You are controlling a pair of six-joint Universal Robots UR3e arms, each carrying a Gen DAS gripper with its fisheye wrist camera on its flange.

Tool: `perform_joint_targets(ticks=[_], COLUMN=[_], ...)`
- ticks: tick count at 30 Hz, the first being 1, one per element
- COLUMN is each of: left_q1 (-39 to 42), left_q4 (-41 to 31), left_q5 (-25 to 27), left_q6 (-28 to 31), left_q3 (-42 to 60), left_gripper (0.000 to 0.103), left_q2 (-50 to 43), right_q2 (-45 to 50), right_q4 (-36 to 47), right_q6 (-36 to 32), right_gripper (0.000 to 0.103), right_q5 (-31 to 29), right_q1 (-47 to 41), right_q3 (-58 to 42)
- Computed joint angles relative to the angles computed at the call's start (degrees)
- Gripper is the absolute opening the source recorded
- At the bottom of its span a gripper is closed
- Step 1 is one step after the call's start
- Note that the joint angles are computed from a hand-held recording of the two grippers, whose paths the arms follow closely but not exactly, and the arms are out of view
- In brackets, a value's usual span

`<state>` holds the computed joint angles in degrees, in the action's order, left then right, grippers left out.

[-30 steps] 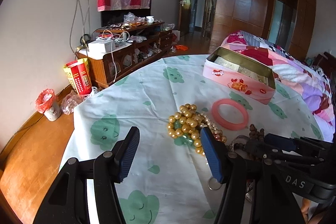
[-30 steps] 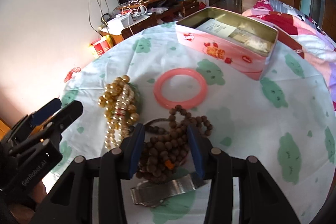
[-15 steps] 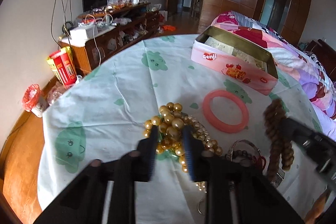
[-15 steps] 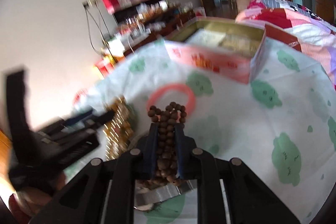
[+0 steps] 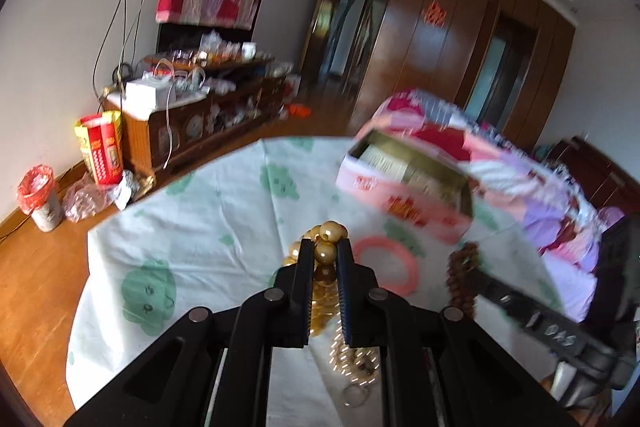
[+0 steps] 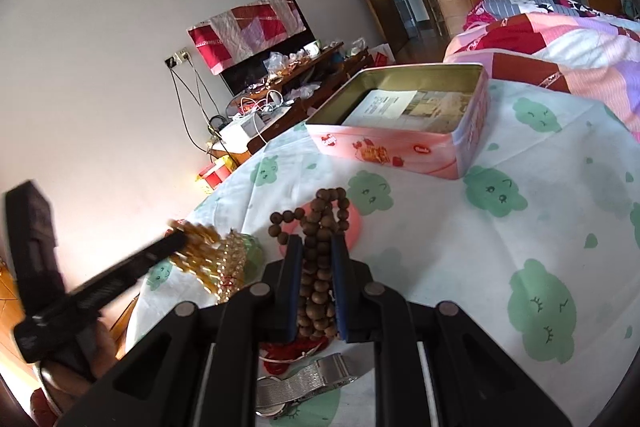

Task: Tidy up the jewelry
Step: 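Grasp the brown wooden bead bracelet with the right gripper while the left grasps the gold bead necklace, then carry both strands into the pink tin and open both grippers to drop them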

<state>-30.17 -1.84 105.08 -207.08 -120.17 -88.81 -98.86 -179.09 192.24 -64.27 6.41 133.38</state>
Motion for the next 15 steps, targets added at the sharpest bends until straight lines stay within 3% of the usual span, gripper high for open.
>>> perform_joint_targets(ticks=[5,8,12,15], left_q1=[0.4,1.8,-0.2,-0.2], left_q4=[2.9,3.5,1.7,1.0], left_q5=[-0.5,-3.6,-2.0,-3.7], left_q6=[0.6,1.0,3.0,3.9], left_q3=[0.4,0.6,4.4,8.2], left_gripper=[0.010,0.010,0.010,0.010], left_q2=[2.9,3.1,-0.1,-3.3], right_q2=[-0.5,-0.8,-5.1,-5.9], right_q4=[-1.9,-1.4,1.9,2.9], right_q6=[0.3,0.1,-0.7,-0.2], right_gripper=[0.018,0.018,0.018,0.018], right_q5=[0.4,0.4,4.1,5.9], right_q1=[-0.3,-0.7,-4.6,-8.1], right_q3=[0.9,0.9,1.0,-1.8])
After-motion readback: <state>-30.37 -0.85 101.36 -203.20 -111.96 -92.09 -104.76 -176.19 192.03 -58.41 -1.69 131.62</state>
